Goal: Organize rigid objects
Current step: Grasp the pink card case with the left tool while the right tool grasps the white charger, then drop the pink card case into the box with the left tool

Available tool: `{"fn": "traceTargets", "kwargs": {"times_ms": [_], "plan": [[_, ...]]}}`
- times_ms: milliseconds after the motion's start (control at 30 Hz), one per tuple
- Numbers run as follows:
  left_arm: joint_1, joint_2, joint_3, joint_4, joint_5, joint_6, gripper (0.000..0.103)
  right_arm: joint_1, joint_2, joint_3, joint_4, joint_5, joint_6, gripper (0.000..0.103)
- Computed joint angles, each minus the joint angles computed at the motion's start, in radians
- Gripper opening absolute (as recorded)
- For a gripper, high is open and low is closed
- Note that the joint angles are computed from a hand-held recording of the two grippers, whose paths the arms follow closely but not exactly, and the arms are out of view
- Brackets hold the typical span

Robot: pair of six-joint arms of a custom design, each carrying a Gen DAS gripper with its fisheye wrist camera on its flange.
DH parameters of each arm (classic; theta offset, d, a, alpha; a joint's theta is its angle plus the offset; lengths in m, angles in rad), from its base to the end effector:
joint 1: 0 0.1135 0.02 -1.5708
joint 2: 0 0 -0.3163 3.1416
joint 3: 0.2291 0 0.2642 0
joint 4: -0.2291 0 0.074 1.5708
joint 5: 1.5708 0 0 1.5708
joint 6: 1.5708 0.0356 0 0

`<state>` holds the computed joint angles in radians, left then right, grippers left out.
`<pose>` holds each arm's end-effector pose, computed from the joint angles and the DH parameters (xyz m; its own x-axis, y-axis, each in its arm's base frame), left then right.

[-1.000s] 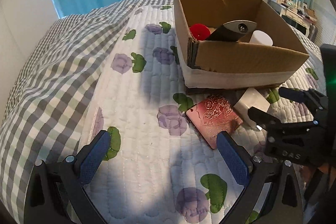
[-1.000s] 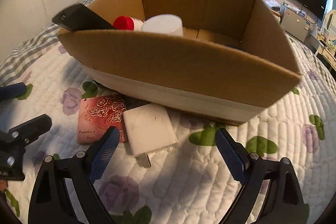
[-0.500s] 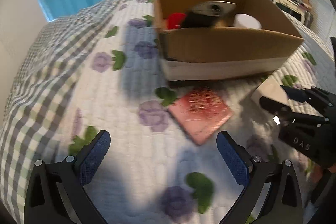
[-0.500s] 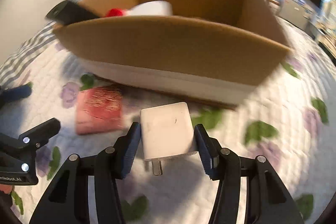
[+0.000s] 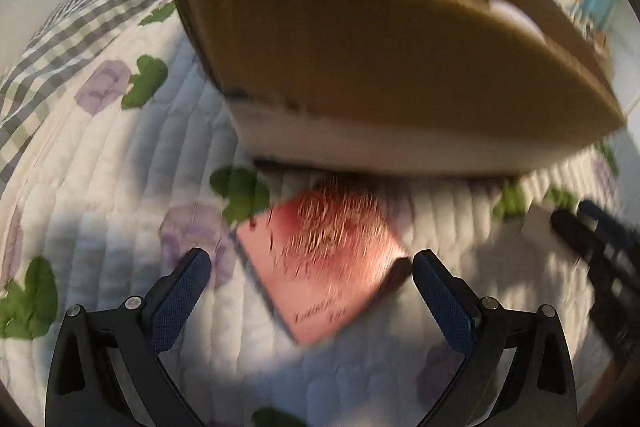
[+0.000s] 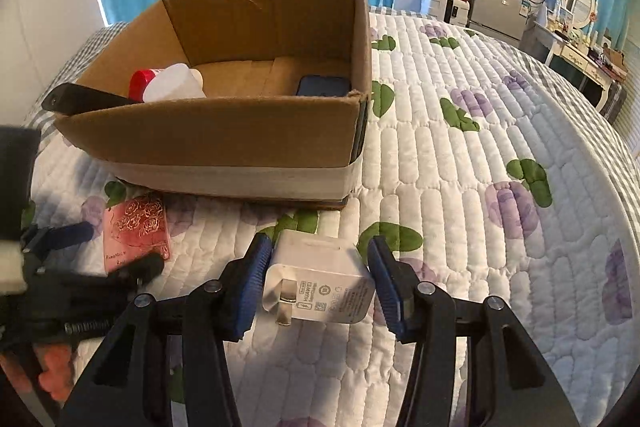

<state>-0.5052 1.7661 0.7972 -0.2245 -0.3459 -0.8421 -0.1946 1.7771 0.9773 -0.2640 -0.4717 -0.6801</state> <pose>0.2825 -0.1424 0.1458 -0.7998 -0.3597 -0.4805 -0.3765 0.9241 -0.0650 0.3548 -0.0534 0.1880 -0.6391 -0.4450 -0.6273 -0.5738 0.8190 0.0035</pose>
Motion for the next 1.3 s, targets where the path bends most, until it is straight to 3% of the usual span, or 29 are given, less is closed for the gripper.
{"fn": "traceTargets", "kwargs": {"times_ms": [167,233,467,533,733,1067,1300], "plan": [[-0.001,0.095,0.057,-0.009,-0.043,0.03,0.102,-0.011,0.025,0.029,-0.032,-0.017,0.019,0.05],[-0.021,0.096,0.07,-0.03,-0.063,0.047,0.092,-0.018,0.019,0.028,-0.043,-0.022,0.018,0.05],[-0.068,0.013,0.015,-0.048,-0.025,0.066,0.091,-0.024,-0.004,0.002,-0.036,-0.017,0.0,0.05],[-0.091,-0.018,-0.006,-0.048,-0.024,0.06,0.084,-0.027,-0.006,0.004,-0.04,-0.018,-0.001,0.05],[-0.151,-0.068,-0.036,-0.067,-0.04,0.055,0.079,-0.039,-0.03,-0.005,-0.053,-0.023,-0.017,0.05],[-0.246,-0.154,-0.029,-0.133,-0.131,0.047,0.077,-0.077,-0.09,-0.042,-0.054,-0.056,-0.044,0.05],[-0.321,-0.253,0.008,-0.247,-0.207,0.01,0.075,-0.155,-0.216,-0.052,-0.128,-0.172,-0.1,0.05]]}}
